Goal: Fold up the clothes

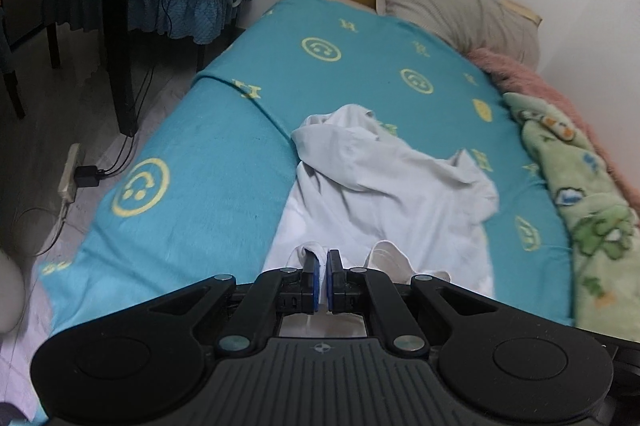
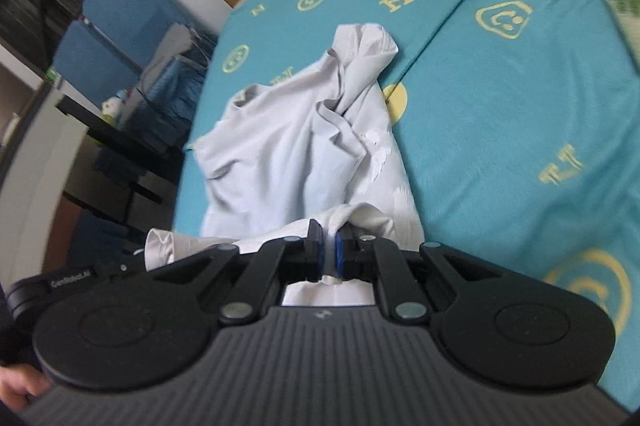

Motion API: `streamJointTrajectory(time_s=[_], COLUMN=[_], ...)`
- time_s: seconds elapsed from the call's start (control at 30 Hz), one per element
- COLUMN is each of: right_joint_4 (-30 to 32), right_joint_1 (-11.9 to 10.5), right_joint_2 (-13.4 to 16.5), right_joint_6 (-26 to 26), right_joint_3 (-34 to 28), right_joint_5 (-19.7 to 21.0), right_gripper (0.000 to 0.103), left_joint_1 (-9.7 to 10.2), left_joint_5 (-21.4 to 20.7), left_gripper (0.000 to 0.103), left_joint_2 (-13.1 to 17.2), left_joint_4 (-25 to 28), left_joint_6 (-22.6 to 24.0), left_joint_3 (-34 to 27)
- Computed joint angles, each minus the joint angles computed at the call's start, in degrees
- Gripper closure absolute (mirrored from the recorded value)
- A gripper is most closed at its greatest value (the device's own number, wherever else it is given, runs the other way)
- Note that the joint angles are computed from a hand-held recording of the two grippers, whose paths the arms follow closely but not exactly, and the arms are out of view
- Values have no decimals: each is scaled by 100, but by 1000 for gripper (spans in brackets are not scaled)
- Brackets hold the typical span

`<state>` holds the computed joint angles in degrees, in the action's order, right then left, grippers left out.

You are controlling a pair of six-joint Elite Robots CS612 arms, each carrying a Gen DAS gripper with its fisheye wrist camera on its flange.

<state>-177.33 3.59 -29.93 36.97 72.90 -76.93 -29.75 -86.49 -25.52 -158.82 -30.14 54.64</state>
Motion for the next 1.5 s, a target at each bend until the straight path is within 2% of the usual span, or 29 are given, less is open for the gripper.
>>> streamJointTrajectory(time_s=[0.17,0.23,0.33,0.4,0.43,0.47,0.5,0.53,0.6,0.67,0.8,1.0,1.2,1.3,1.4,1.5], right_joint_4=[283,190,160,200,216,205,165,66,-164,-416,-724,-1345,-1869,-1975,-2098,-2072], right_joint_1=[-4,4,23,65,88,106,119,133,169,212,294,397,492,541,572,597], right_joint_2=[351,406,379,338,317,287,249,200,88,-36,-317,-665,-831,-877,-871,-849], right_joint_6=[-290,-385,-467,-651,-732,-797,-851,-889,-996,-1132,-1260,-1222,-1267,-1385,-1501,-1570], right_joint_3=[-420,-430,-414,-403,-396,-370,-323,-243,-59,146,589,1301,1788,1885,1888,1842], right_joint_5=[-35,-52,-123,-275,-356,-411,-455,-476,-558,-672,-899,-1126,-1344,-1416,-1416,-1522], right_gripper=[93,93,92,91,89,86,71,44,20,21,21,21,21,21,21,21], left_joint_1=[37,14,-64,-133,-173,-215,-243,-259,-281,-302,-418,-499,-511,-513,-496,-419], left_joint_5=[-8,92,415,673,824,976,1054,1056,1016,961,1195,1178,1238,1197,1009,562], left_gripper=[98,97,90,67,52,43,39,31,26,23,20,17,17,16,16,16], left_joint_2=[441,488,423,333,266,200,123,35,-138,-309,-652,-1091,-1444,-1551,-1601,-1622], left_joint_4=[248,148,-196,-305,-363,-425,-547,-674,-951,-1274,-1826,-2561,-2703,-2880,-2840,-2517], left_joint_6=[155,383,707,915,1062,1211,1324,1361,1376,1342,1629,1363,830,761,668,343], left_joint_3=[-524,-509,-256,-69,46,159,301,456,759,1061,1649,2506,3138,3348,3442,3431])
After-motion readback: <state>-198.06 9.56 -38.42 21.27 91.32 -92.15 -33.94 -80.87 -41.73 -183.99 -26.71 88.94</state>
